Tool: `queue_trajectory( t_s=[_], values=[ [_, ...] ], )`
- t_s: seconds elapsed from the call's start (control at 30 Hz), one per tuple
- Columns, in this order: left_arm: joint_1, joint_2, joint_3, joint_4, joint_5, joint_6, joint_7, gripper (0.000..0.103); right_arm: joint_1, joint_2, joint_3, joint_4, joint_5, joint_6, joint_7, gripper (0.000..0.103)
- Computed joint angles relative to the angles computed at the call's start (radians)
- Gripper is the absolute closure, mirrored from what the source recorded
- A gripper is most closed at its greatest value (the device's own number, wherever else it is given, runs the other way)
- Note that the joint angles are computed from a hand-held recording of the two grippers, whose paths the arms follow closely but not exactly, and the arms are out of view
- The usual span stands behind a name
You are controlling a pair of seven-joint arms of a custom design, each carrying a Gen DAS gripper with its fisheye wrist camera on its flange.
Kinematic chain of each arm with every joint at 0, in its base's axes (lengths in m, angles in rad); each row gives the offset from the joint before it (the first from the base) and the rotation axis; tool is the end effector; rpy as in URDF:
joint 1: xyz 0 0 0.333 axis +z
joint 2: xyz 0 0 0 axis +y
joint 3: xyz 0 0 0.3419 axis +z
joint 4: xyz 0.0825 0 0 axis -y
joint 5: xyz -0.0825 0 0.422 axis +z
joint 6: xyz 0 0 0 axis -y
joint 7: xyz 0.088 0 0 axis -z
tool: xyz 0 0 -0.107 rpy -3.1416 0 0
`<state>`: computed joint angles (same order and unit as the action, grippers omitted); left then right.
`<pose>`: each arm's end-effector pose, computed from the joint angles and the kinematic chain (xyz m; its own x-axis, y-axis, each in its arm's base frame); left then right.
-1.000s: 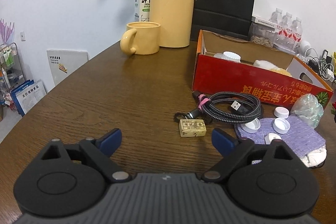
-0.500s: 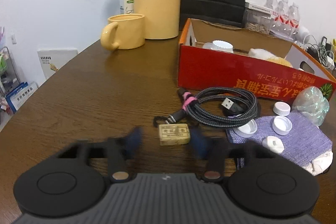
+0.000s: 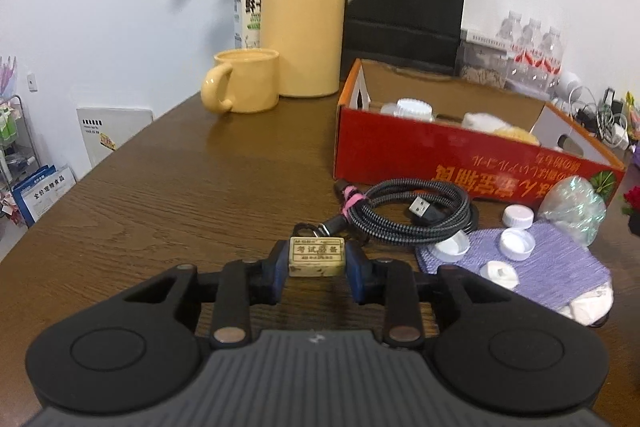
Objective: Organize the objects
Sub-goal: 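Grasp the small tan printed box with the left tool while the right tool holds the rose, then carry the tan box and rose with both tools over the cardboard box, then lower the tan box and rose into the box and open both tools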
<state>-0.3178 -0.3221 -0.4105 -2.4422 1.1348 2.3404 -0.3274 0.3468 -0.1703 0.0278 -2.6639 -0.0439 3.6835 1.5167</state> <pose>0.3718 -0.3191 0.4446 0.3610 -0.9312 0.0496 -0.4941 -0.2362 -0.8367 0.4406 0.1797 0.4391 0.4150 -0.9062 0.0813 -0.3082 -0.2241 -0.9246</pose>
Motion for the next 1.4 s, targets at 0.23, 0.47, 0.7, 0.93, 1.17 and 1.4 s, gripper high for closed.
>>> queue_trajectory(
  t_s=[0.23, 0.47, 0.7, 0.93, 1.17, 1.4],
  values=[
    [0.002, -0.02, -0.022, 0.03, 0.093, 0.008, -0.03, 0.073, 0.008, 0.012, 0.004, 0.018, -0.018, 0.034, 0.005, 0.068],
    [0.011, 0.055, -0.018, 0.142, 0.218, 0.019, -0.032, 0.073, 0.01, 0.053, 0.003, 0.101, -0.084, 0.06, 0.068, 0.068],
    [-0.006, 0.192, 0.021, 0.294, 0.337, 0.03, -0.027, 0.073, 0.0, 0.137, 0.039, 0.237, -0.065, 0.008, 0.088, 0.068],
    [-0.034, 0.321, 0.084, 0.433, 0.376, 0.025, -0.013, 0.073, 0.0, 0.239, 0.074, 0.383, 0.1, -0.035, -0.05, 0.068],
    [-0.061, 0.441, 0.147, 0.55, 0.358, 0.031, 0.025, 0.073, -0.017, 0.334, 0.083, 0.493, 0.206, -0.086, -0.103, 0.068],
    [-0.07, 0.489, 0.193, 0.568, 0.273, 0.063, 0.102, 0.073, -0.057, 0.359, 0.102, 0.517, 0.164, -0.16, -0.063, 0.068]
  ],
)
